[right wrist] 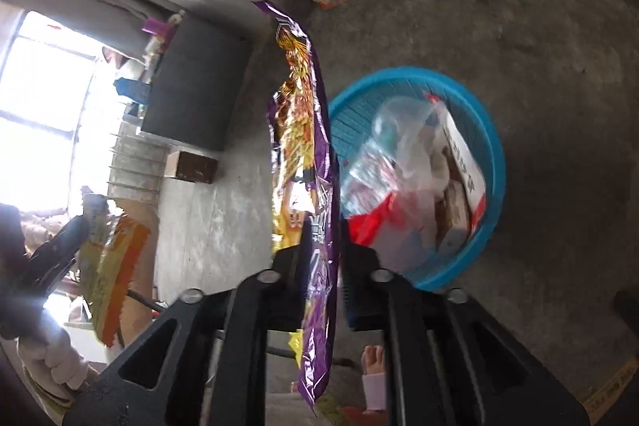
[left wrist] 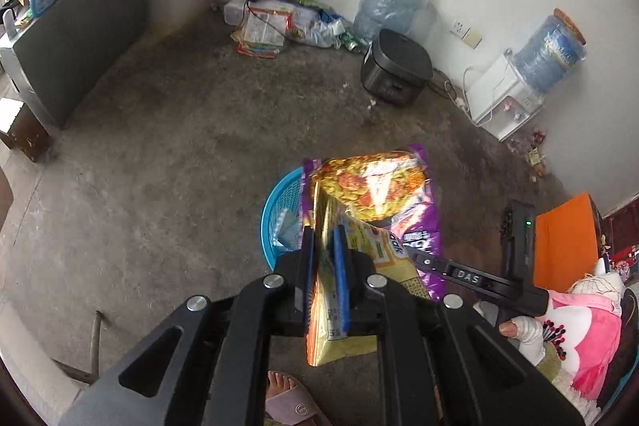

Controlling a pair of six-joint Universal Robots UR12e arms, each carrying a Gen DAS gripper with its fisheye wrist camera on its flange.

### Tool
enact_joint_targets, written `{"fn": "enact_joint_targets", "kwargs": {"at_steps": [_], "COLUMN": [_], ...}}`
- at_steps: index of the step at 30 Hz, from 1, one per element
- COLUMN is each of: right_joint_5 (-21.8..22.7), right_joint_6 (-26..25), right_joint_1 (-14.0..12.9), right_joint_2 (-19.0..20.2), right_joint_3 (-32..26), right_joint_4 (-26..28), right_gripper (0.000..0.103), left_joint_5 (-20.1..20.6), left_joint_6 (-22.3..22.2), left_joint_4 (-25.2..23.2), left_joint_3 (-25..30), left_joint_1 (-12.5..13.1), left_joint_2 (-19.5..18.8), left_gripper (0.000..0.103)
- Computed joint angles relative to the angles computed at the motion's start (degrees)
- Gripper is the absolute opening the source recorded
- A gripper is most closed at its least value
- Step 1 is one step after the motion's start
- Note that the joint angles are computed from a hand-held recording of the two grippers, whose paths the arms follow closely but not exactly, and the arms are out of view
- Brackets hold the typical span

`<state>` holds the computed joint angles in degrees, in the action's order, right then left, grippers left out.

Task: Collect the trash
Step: 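Carry the yellow packet with the left tool while the right carries the noodle bag to the wastebasket, then open both tools over the wastebasket, dropping the packet and noodle bag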

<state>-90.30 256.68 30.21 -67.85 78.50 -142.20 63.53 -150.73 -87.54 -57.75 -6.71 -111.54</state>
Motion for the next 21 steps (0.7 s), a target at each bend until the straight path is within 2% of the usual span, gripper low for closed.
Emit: {"fn": "enact_joint_targets", "kwargs": {"at_steps": [2, 3, 6, 11, 13, 14, 17, 21], "right_joint_5": [1.65, 2.22, 0.27, -4.79, -5.3, -5.46, -6.38, -7.51], "right_joint_6": [2.36, 3.37, 7.58, 11.37, 12.16, 12.57, 13.34, 12.09], "right_joint_1": [-0.55, -0.65, -0.04, 1.76, 2.07, 2.09, 2.19, 2.57], "right_joint_2": [0.62, 0.59, -0.86, -3.77, -4.49, -4.73, -5.57, -5.68], "right_joint_3": [0.21, 0.77, 4.02, 7.06, 7.74, 7.89, 8.88, 7.94], "right_joint_4": [5.17, 5.68, 0.31, -1.39, -0.49, 0.33, 0.81, 1.41], "right_gripper": [0.034, 0.034, 0.037, 0.038, 0.038, 0.038, 0.039, 0.04], "left_joint_5": [1.66, 2.62, 3.72, 5.42, 9.35, 10.72, 10.23, 6.6], "left_joint_6": [0.05, -0.51, -1.76, -4.23, -5.49, -6.34, -9.45, -10.03], "left_joint_4": [-1.13, -1.75, -3.71, -7.91, -8.38, -8.75, -6.16, -2.6], "left_joint_3": [0.28, 0.59, 1.61, 3.65, 4.26, 4.55, 3.1, 1.97], "left_joint_1": [-0.93, -1.46, -2.59, -3.93, -4.97, -5.23, -4.83, -3.28], "left_joint_2": [-1.43, -2.21, -4.34, -7.76, -8.79, -9.16, -8.33, -6.24], "left_gripper": [0.01, 0.01, 0.01, 0.014, 0.032, 0.046, 0.047, 0.049]}}
